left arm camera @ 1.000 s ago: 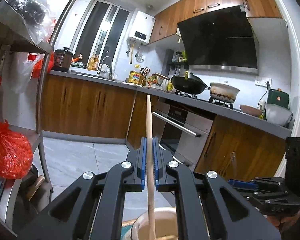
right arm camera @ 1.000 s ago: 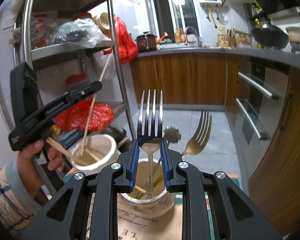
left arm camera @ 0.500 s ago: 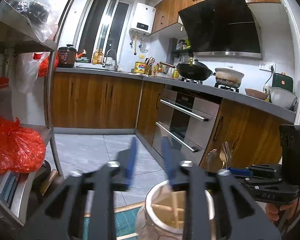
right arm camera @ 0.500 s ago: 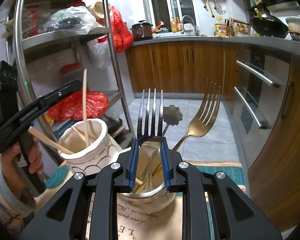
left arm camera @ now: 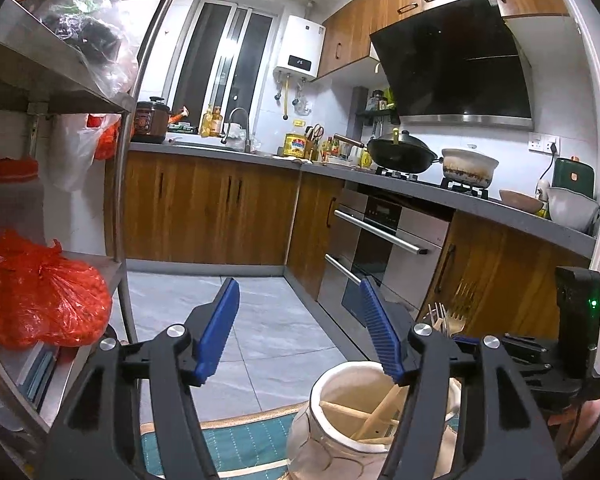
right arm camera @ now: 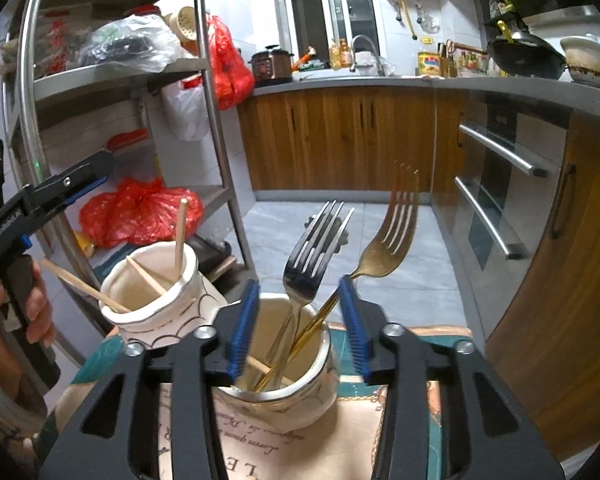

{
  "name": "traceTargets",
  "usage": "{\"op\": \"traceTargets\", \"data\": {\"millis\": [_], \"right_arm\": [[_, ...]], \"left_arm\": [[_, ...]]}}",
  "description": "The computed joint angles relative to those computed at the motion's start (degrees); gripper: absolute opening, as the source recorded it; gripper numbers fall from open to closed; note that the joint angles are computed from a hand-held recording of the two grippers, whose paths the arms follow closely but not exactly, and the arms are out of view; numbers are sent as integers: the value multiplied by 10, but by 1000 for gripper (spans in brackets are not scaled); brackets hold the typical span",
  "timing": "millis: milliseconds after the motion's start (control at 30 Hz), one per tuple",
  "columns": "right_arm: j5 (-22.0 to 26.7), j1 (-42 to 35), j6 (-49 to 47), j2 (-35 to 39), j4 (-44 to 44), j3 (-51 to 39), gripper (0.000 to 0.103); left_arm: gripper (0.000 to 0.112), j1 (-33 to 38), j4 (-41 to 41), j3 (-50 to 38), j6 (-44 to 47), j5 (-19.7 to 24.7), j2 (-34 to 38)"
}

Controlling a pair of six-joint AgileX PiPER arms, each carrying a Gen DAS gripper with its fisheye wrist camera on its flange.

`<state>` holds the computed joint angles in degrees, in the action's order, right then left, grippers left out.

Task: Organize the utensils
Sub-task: 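Drop the silver fork into the shorter pot while the left tool drops the chopstick into the taller pot, then withdraw both open tools back over the remaining utensils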

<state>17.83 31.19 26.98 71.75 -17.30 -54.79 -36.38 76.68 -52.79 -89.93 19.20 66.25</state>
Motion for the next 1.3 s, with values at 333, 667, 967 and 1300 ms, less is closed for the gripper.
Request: {"op": "traceTargets", "data": {"millis": [333, 667, 967, 1300], "right_arm": [[-7, -11, -9, -68, 23, 32, 88], [54, 20, 115, -177, -97, 72, 98], [139, 63, 177, -275, -162, 109, 98], [210, 94, 149, -346, -145, 152, 98]], "left_arm": [[81, -49, -27, 0, 51, 80, -40], [97, -199, -64, -16, 86, 250, -88], [97, -409, -87, -46, 92, 453, -70], [97, -497, -133, -14, 17, 482, -49]]}}
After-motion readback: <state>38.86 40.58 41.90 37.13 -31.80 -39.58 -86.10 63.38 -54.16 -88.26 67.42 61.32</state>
